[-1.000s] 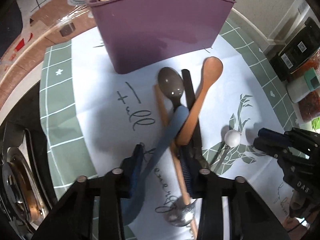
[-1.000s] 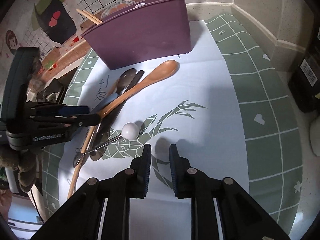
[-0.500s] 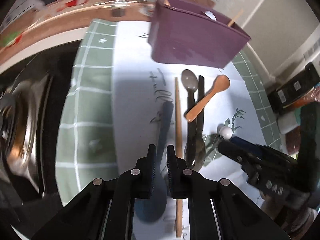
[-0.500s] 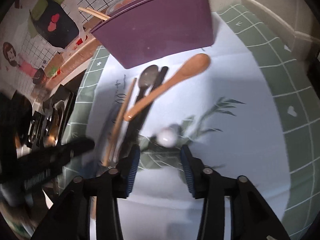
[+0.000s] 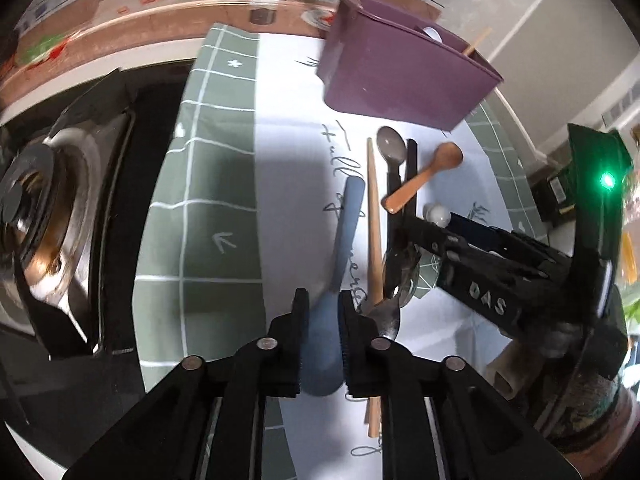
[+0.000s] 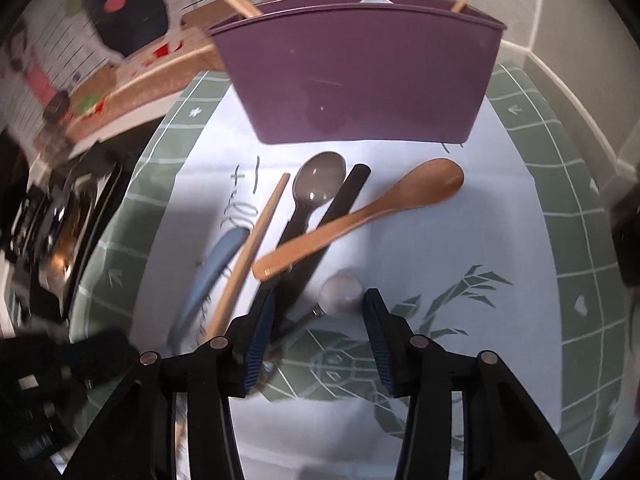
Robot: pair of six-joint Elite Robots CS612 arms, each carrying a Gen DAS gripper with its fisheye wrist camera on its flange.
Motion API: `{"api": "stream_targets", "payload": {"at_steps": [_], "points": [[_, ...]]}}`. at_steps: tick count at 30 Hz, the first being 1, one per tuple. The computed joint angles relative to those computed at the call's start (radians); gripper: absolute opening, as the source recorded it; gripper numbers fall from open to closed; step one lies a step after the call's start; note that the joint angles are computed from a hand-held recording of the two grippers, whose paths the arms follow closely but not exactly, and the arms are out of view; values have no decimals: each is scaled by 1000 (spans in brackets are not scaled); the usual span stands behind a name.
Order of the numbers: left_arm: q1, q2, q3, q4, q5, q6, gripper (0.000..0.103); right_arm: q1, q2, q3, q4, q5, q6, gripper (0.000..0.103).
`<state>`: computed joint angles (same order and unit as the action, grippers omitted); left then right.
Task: Organize utensils
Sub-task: 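Close the right gripper on the white ball handle of the metal spoon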
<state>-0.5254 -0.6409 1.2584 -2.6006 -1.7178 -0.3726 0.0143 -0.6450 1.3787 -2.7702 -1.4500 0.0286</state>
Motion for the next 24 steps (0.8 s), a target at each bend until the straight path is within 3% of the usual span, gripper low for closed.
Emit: {"api": "stream_targets", "payload": {"at_steps": [6, 10, 15, 20, 24], "points": [[-9, 44, -98, 94, 24, 72, 31, -32, -35, 72, -35, 15, -120, 40], [-16, 86, -185, 187, 69, 110, 31, -58, -48, 97, -48, 23, -124, 39], [-25, 129, -273, 274, 105, 141, 31, -102, -63, 137, -80, 150, -75, 40], [-38, 146, -304, 283, 144, 159, 30, -122, -82, 175, -124, 202, -43, 43], [-44, 134, -267, 223, 162, 147, 14, -126, -111, 211, -118, 223, -36, 49]]}}
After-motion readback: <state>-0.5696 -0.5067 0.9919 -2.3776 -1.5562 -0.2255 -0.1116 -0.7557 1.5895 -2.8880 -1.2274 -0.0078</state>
